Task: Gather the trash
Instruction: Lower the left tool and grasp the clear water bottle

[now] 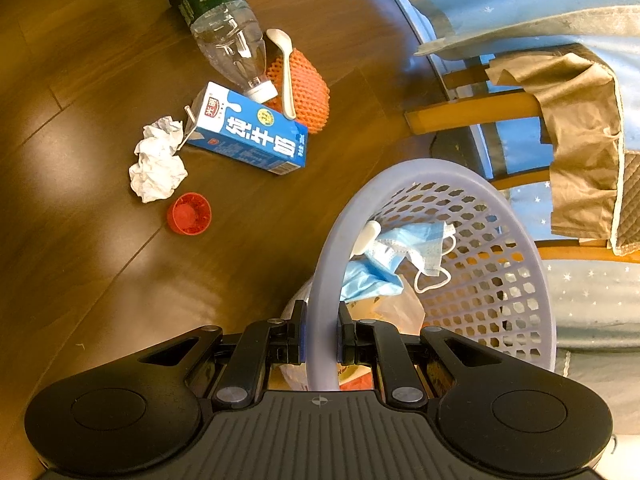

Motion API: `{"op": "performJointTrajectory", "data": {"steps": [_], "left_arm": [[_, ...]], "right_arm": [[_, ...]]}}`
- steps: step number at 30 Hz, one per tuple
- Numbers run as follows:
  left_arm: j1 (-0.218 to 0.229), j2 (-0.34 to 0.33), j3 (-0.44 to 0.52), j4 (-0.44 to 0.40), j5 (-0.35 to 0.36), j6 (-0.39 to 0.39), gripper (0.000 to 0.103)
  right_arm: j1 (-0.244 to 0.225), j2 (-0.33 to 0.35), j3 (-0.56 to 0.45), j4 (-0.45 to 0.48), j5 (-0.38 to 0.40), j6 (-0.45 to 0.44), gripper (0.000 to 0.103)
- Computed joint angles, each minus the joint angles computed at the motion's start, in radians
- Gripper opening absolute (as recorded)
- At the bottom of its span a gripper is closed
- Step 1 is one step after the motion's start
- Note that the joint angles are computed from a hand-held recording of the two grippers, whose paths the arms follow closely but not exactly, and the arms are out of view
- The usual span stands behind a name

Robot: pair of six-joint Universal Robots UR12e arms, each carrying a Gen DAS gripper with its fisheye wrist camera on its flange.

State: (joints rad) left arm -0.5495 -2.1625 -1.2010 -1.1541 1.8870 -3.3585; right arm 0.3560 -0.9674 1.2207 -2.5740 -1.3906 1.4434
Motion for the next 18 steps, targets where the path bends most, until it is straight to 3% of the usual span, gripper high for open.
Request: {"op": "performJointTrajectory", "data": {"steps": [18], "left_arm": [[-0.012,0.029,0.076,-0.095,0.008,-0.136,0.059]], "right_arm": [[0.002,0.006,-0.008,0.01,-0.015,-0.01,0.01]]}}
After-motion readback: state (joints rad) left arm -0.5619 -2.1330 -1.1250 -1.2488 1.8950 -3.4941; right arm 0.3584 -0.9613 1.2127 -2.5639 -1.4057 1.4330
